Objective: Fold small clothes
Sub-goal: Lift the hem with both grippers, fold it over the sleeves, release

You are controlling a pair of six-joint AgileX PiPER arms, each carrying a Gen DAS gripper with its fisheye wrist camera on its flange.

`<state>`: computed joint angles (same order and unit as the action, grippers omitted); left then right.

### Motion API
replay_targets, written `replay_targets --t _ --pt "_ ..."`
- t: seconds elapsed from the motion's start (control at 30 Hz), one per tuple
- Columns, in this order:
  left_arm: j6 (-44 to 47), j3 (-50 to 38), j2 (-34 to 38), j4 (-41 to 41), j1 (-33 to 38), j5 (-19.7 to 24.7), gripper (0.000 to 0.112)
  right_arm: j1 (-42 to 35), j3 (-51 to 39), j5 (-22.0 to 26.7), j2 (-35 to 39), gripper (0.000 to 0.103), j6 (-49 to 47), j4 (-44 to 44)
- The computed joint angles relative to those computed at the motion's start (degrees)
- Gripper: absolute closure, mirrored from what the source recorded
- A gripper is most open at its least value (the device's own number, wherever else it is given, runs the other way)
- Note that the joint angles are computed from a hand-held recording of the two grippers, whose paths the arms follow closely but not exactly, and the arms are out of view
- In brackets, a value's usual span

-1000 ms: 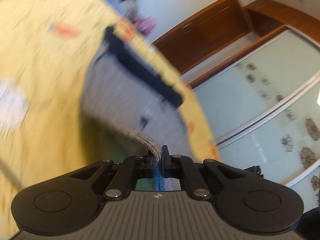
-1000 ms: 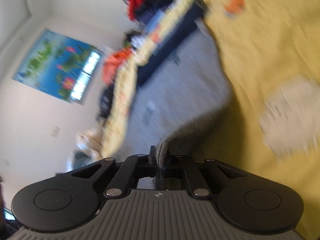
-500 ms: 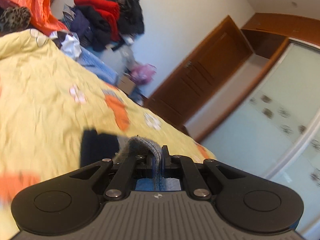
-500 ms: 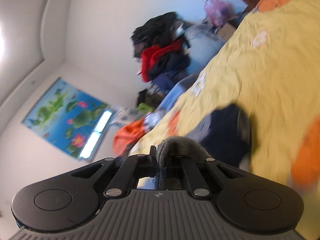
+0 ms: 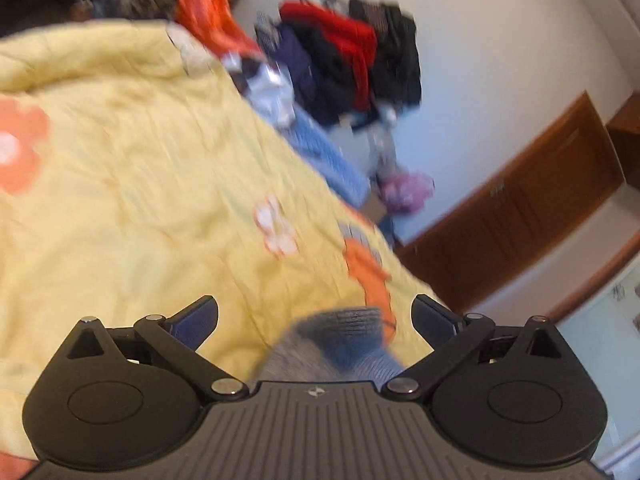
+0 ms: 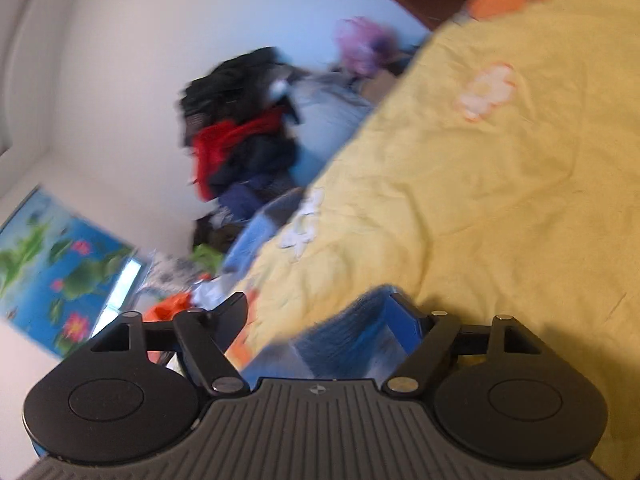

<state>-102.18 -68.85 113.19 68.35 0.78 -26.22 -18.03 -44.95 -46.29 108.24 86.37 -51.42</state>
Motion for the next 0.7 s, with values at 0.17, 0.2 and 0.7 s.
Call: replay_targets --t 0.17,0.2,0.7 --pt "-0.6 15.0 -10.5 0.1 7.7 -5.5 0.009 -4.8 13.3 -2.4 -11.6 0.026 -3.7 -8.1" --pt "-0.6 19.0 -12.1 0.8 9.3 -8.4 0.009 -7.4 17.3 -4.6 -14.7 0.025 -4.1 -10.3" --pt "27.4 44.0 -14.9 -23.1 0.7 -21.5 0.009 -3.7 41.1 -2.4 -27.6 0.017 -14.5 -1.1"
